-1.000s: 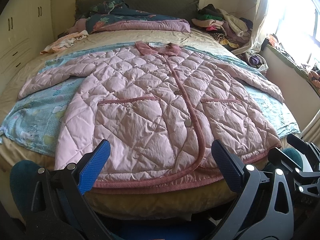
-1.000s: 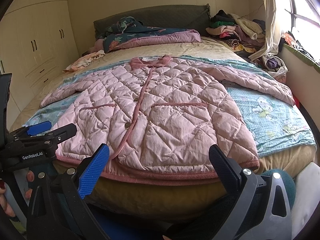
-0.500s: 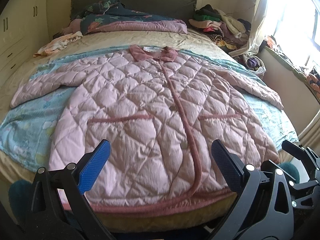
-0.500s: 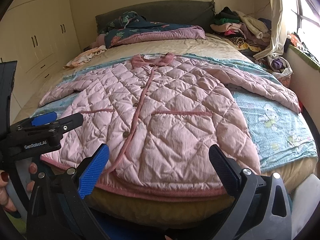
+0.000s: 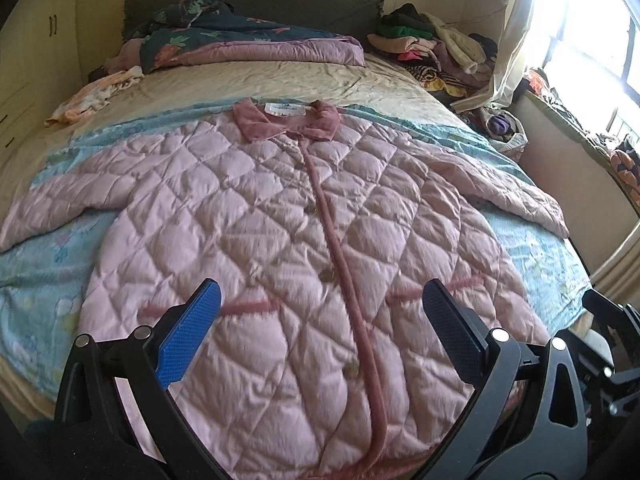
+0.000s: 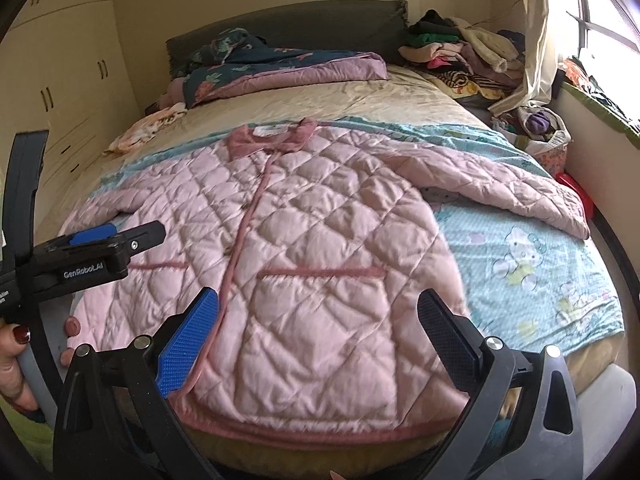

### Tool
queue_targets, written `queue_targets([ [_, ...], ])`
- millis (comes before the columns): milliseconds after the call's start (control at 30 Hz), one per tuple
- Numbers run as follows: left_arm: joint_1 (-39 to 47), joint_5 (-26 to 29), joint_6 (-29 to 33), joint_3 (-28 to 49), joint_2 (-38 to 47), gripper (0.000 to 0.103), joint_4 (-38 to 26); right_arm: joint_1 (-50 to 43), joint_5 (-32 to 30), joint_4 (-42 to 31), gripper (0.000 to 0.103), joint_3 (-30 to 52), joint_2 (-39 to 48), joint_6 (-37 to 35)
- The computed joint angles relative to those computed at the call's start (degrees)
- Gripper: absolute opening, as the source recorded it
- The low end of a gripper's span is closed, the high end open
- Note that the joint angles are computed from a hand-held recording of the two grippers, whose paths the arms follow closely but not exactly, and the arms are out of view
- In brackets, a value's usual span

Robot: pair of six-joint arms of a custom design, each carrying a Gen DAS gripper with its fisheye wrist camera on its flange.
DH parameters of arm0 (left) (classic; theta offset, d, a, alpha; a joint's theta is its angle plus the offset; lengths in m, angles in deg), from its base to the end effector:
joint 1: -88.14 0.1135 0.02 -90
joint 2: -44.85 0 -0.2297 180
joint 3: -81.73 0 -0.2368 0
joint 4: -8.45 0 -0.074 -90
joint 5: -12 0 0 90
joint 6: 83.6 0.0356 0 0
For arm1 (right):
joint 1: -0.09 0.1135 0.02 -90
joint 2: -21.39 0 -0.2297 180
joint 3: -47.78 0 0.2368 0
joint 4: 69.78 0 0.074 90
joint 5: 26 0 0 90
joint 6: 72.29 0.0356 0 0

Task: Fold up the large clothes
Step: 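Move the right tool to the sleeve cuff nearest it and grasp it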

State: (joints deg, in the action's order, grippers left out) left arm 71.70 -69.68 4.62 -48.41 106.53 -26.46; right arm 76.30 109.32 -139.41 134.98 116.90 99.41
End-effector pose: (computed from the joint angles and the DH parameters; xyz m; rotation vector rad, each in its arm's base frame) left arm 0.2073 -0.0665 0.1877 0.3747 2.3703 -0.3229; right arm 0.0954 0.2825 0.2111 0.2140 2.3198 0.0551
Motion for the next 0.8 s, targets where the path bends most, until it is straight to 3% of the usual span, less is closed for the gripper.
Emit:
queue_targets([
  [300,-2.1,-1.8,-0.8,9.3,11.8,0.095,2.3,-9.0,-1.3,4.1,0.099,-2.1,-5.2,-9.8],
  [567,-2.0,-0.2,-0.8,19.4,21.7,0.095,1.4,-19.2,-4.2,10.4,0.099,-2.4,-8.7,-20.4],
  [800,-3.2,-1.9,-0.4,29.0,30.1,0.095,0.5,-29.1,-9.1,17.1,0.099,-1.4,-6.9,-28.6],
])
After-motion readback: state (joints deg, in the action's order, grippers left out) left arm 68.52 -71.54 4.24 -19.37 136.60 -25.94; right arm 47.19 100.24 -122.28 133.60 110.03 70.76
